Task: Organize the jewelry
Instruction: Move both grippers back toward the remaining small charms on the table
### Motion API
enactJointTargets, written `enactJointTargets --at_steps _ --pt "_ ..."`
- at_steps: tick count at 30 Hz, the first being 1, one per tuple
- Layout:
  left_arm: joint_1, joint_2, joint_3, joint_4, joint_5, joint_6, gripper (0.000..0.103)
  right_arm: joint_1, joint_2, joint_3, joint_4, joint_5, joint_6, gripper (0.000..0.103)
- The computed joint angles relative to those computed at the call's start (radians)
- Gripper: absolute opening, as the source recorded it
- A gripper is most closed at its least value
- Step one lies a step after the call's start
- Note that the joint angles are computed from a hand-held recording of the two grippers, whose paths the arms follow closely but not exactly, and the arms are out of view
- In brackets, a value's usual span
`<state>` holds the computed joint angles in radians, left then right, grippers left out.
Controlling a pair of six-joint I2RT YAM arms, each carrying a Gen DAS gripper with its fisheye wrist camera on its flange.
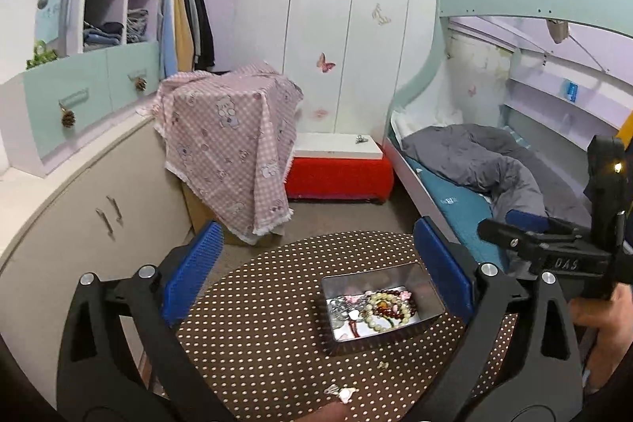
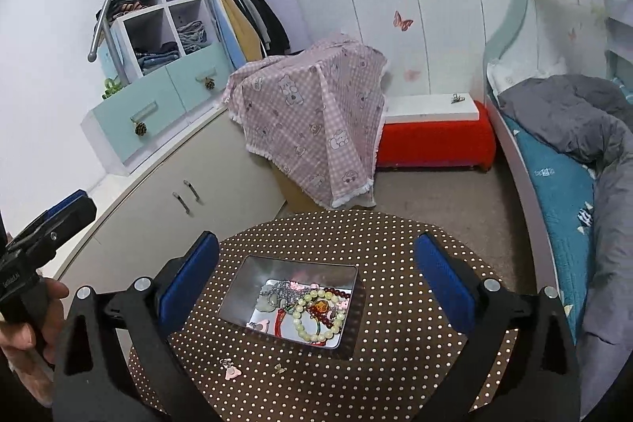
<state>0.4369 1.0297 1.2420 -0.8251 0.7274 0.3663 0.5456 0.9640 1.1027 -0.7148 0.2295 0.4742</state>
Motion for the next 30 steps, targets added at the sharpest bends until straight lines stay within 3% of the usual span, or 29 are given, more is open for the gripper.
enactJointTargets --at_steps 11,19,23,30 --pt "0.230 -0.034 -0.013 -0.106 0.150 0.130 0.095 0.213 -0.062 0.014 -0.091 0.225 0.086 0.096" --pt "0.340 -0.059 -0.071 -0.186 0.196 0.255 0.095 0.333 -0.093 -0.021 -0.139 0.339 0.174 0.096" --pt "0.352 -0.069 -0.126 -0.212 0.180 0.322 0.095 0.372 -0.099 -0.074 -0.152 0.358 0.217 0.096" --pt "0.348 -0.101 -0.242 -0.225 0.138 0.416 0.095 0.356 -0.131 -0.181 -0.129 0.298 0.261 0.096"
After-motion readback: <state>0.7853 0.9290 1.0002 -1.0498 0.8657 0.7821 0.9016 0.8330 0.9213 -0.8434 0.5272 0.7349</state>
